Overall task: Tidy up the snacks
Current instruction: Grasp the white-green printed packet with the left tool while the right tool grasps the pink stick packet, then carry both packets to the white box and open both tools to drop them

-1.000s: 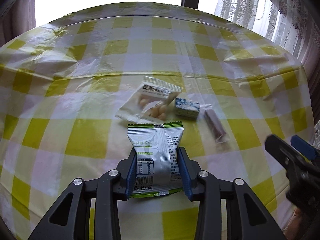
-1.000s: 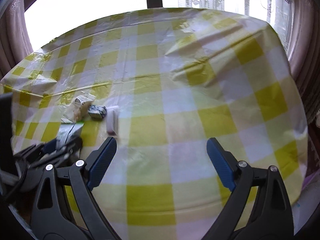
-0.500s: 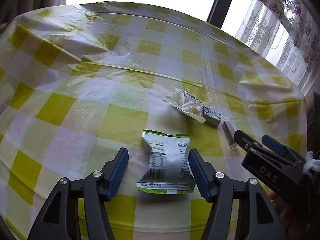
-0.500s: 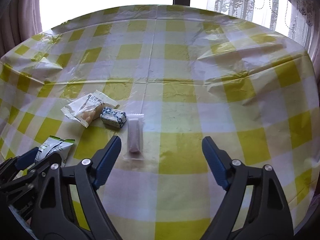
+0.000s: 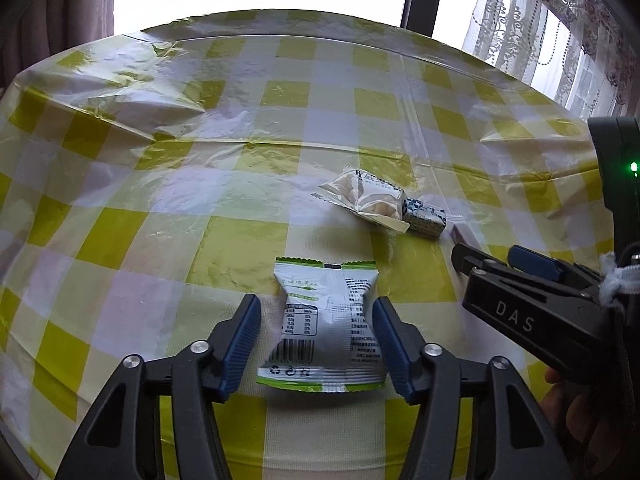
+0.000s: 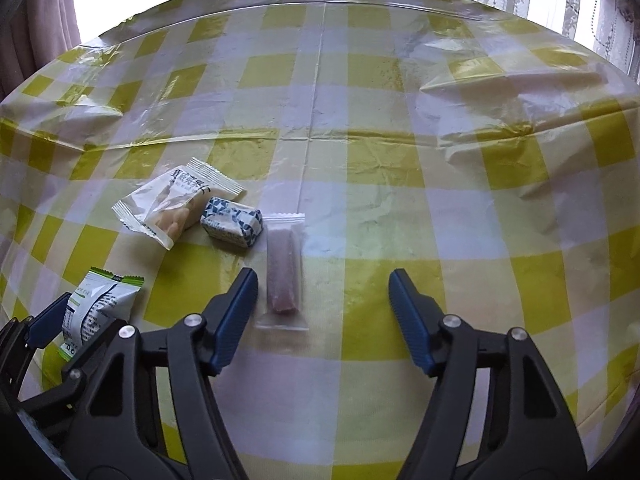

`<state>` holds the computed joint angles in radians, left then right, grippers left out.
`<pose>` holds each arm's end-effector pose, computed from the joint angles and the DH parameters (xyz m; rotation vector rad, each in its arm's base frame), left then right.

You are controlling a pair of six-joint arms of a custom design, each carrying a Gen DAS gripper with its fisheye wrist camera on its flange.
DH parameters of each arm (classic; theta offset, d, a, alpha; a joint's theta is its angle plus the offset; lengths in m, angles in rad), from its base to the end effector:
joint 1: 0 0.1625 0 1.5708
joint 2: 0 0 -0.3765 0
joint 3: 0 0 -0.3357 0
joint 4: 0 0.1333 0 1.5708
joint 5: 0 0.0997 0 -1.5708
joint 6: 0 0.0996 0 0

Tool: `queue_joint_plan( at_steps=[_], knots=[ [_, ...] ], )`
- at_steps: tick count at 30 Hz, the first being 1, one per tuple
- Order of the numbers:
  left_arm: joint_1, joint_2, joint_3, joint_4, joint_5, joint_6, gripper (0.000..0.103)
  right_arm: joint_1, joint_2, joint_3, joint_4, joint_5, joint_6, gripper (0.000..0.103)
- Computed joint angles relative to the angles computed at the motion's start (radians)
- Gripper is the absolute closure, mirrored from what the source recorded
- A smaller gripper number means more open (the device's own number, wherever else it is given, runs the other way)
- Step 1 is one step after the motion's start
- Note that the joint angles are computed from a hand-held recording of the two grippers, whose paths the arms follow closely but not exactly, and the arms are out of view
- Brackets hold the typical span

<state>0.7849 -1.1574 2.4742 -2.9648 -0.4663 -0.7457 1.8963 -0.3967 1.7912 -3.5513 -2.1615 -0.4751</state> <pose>-0.0824 -0.3965 0.1454 -0.0081 2.1988 -1.0000 0.2448 -0.4820 -0.0363 0.7425 -2.3278 0.6766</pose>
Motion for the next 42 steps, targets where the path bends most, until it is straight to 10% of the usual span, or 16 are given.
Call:
queue_joint_plan(
  at_steps=[6,23,42],
  knots=[
    [-0.007,0.011,-0.015,0.047,0.014,-0.002,0.059,0.012,0.01,0.002,-0.008,0.025,-0.05,0.085],
    [-0.125,-0.057,0.016,0.382,0.126,-0.268,0.066,-0.03,-0.139,0.231,-0.075,0.168,0.043,0.088],
    [-0.384,-0.136,0.028,0.772,0.028,-0.559,0.066,-0.11,-0.369,0.542,-0.218,0.249,0.165,0.087]
  ],
)
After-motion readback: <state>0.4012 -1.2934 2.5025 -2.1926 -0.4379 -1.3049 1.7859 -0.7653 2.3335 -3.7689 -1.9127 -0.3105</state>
